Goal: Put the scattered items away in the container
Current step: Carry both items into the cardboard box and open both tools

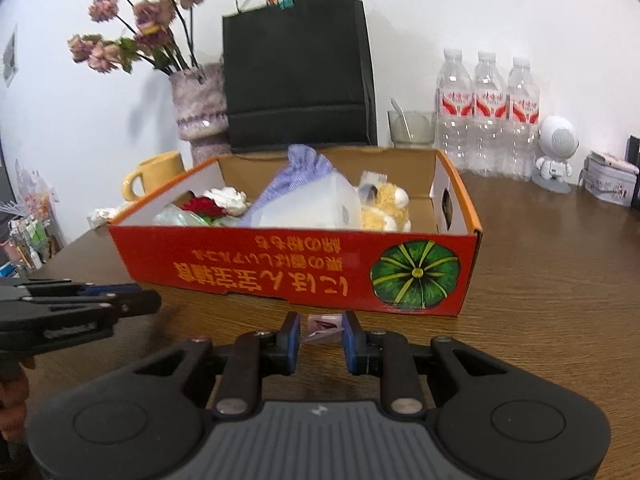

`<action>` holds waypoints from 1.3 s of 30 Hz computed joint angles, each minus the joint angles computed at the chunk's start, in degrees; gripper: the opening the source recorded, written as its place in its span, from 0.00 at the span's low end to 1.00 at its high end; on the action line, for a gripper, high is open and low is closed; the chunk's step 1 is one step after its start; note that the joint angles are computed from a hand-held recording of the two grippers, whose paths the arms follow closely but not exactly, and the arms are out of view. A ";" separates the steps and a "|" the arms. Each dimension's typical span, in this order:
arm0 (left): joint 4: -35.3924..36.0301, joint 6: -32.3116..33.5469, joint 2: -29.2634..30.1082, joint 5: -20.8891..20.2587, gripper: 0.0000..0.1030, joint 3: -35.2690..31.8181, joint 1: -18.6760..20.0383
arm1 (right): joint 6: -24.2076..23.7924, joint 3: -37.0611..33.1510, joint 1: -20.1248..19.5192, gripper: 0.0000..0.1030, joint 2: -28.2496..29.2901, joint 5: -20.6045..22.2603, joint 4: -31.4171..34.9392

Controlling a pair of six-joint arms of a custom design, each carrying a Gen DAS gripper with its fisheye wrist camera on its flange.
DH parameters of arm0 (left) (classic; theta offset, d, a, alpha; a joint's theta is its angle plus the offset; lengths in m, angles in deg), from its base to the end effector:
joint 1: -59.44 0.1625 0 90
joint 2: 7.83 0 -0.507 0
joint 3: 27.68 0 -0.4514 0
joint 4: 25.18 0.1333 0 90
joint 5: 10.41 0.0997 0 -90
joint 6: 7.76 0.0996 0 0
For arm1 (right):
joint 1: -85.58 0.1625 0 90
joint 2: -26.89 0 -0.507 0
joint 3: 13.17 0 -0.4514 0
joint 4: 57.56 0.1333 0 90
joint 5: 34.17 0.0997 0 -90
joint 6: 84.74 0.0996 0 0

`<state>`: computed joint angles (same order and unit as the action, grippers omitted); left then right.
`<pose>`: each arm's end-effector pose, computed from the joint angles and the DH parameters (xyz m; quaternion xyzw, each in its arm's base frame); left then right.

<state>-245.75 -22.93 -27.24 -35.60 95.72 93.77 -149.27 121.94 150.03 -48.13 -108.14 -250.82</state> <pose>-0.2681 -0.4536 -0.1003 0.1688 0.8135 -0.4604 0.3125 -0.0681 -0.5154 0.2594 0.3556 -0.8509 0.3492 0.1662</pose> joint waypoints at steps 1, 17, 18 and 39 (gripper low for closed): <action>-2.08 1.47 0.00 0.44 0.21 0.45 -0.85 | -0.38 0.36 -0.34 0.20 -0.82 1.11 0.50; -21.18 27.77 -2.10 -7.05 0.21 -10.14 4.35 | 7.08 -7.24 7.54 0.20 2.74 5.68 -5.74; -20.26 28.08 -2.13 -7.78 0.21 -10.95 5.21 | 7.64 -8.29 8.10 0.20 3.94 5.28 -6.24; -6.64 25.24 -1.48 -2.12 1.00 -20.03 11.41 | 8.99 -19.69 14.02 1.00 13.86 -9.86 -1.90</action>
